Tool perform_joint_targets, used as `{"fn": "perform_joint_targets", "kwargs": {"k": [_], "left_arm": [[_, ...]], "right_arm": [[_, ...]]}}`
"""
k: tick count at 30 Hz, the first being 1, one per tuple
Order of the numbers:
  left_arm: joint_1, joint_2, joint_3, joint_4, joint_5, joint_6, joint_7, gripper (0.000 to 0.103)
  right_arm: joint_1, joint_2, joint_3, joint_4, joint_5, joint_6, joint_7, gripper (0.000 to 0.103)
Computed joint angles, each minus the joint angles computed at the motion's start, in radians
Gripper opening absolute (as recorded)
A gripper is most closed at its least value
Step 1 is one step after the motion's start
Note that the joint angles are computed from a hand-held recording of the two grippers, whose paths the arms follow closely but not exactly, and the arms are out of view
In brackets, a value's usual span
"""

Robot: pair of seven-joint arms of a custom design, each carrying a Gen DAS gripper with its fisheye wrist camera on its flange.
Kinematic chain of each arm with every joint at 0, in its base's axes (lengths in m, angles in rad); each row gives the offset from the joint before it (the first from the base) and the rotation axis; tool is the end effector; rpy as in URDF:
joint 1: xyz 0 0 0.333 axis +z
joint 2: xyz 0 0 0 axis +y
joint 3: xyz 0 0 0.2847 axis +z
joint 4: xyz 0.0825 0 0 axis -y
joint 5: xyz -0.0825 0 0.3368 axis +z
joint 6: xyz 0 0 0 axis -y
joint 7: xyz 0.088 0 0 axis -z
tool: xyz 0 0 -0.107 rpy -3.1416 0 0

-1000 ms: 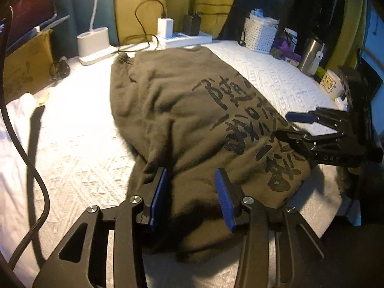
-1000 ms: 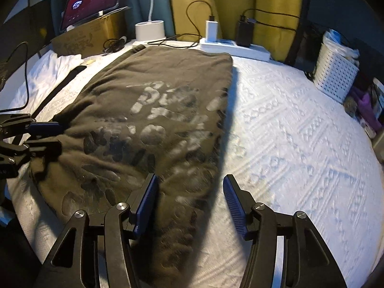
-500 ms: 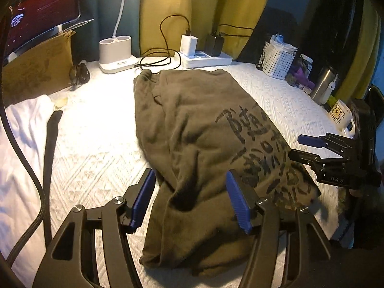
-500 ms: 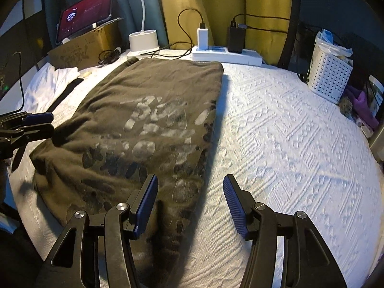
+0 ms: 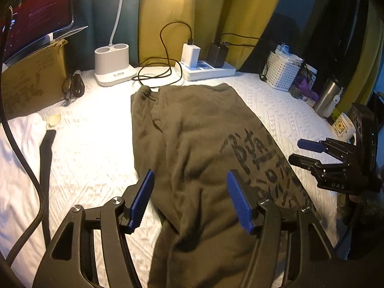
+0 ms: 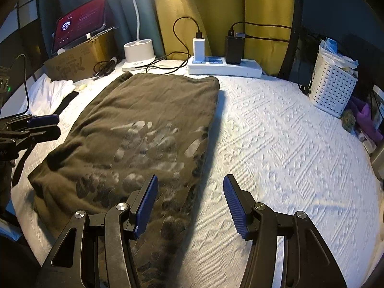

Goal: Fold small clothes

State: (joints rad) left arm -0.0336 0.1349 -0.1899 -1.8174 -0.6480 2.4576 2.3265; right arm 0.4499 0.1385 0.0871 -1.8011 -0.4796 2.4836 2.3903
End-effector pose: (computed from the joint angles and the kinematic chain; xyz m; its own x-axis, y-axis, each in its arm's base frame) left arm 0.5782 -0.1256 0.5054 -0.5843 -0.7871 0.1976 -0.6867 0.3499 -0.6372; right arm 0.5119 0.3039 0.5130 0.0258 -0.9991 -0.0343 -0.7951 0.0003 -0.6065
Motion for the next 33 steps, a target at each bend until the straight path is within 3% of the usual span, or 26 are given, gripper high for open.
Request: {"fn": "perform_joint_targets", "kwargs": {"k": [16, 18, 19, 26, 33], "left_arm": [[0.012, 0.311, -0.036, 0.375, 0.179, -0.064, -0.216, 0.070], [0.009, 0.363, -0.038, 0.443, 0.218, -0.092, -0.248, 0.070], [0.008, 0.383, -0.040, 0.470, 0.234, -0.102, -0.261, 0.071], [0.008, 0.488, -0.070, 0.613, 0.289, -0.199, -0.282, 0.077], [-0.032, 0.480, -0.074, 0.581, 0.360, -0.150, -0.204, 0.087]], "right_arm": [[-0.035, 0.115, -0.050, 0.130, 0.050, 0.001, -0.075, 0.059], [-0.036, 0.136, -0.060, 0.155, 0.050, 0.003, -0.077, 0.063], [-0.036, 0.148, -0.065, 0.170, 0.049, 0.000, -0.076, 0.072], [-0.043, 0.222, -0.083, 0.252, 0.090, 0.017, -0.116, 0.074], [-0.070, 0.266, -0.080, 0.270, 0.185, 0.078, -0.171, 0.074]]}}
